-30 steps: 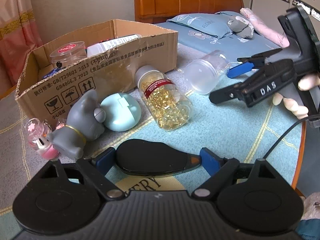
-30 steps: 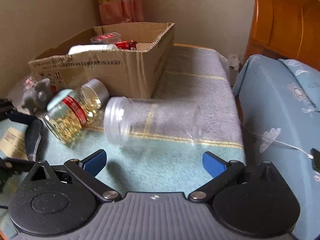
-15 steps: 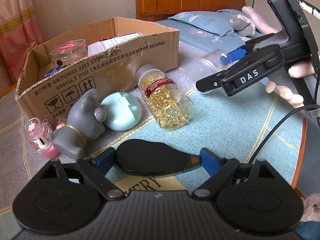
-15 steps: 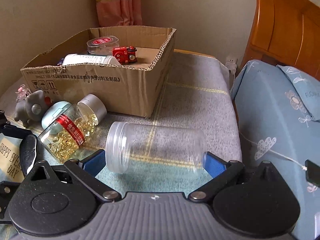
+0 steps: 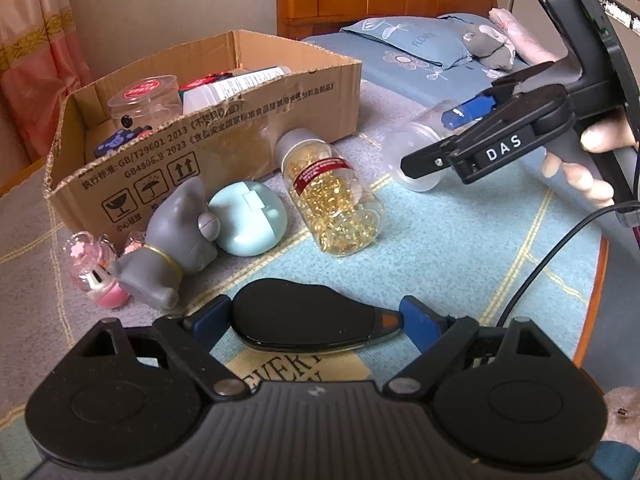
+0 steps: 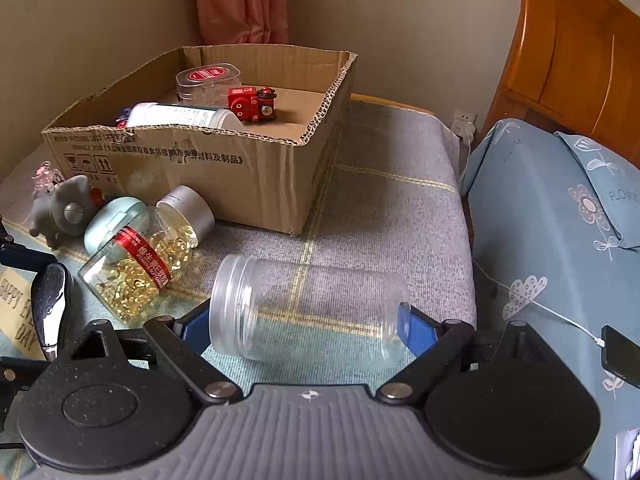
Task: Organize rigid objects
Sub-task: 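Lift the black case with left tool while right tool grasps the clear plastic jar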
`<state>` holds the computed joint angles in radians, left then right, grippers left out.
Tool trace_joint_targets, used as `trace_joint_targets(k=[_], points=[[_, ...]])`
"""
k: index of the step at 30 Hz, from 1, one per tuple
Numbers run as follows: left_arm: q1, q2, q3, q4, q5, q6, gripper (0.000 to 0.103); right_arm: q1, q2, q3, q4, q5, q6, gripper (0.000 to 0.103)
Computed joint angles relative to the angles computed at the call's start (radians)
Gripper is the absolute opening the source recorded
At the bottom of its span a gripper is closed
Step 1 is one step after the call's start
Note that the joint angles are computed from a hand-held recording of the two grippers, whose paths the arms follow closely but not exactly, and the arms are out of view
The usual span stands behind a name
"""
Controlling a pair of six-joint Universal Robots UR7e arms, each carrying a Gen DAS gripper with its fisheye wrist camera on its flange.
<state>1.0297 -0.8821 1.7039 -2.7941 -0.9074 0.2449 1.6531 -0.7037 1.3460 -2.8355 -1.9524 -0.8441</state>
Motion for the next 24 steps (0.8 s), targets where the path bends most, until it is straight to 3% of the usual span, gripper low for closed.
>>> trace_joint_targets(k=[12, 24], points=[[-0.037, -0.054, -0.007, 0.100, 0.018, -0.027, 0.089, 0.023, -0.048, 0.010, 0.068, 0.004, -0.055, 0.094], [-0.050, -0.092, -0.079, 0.136, 0.016, 0.002, 0.089, 0.085, -0.043, -0.085, 0.147, 0.094, -0.098, 0.094]])
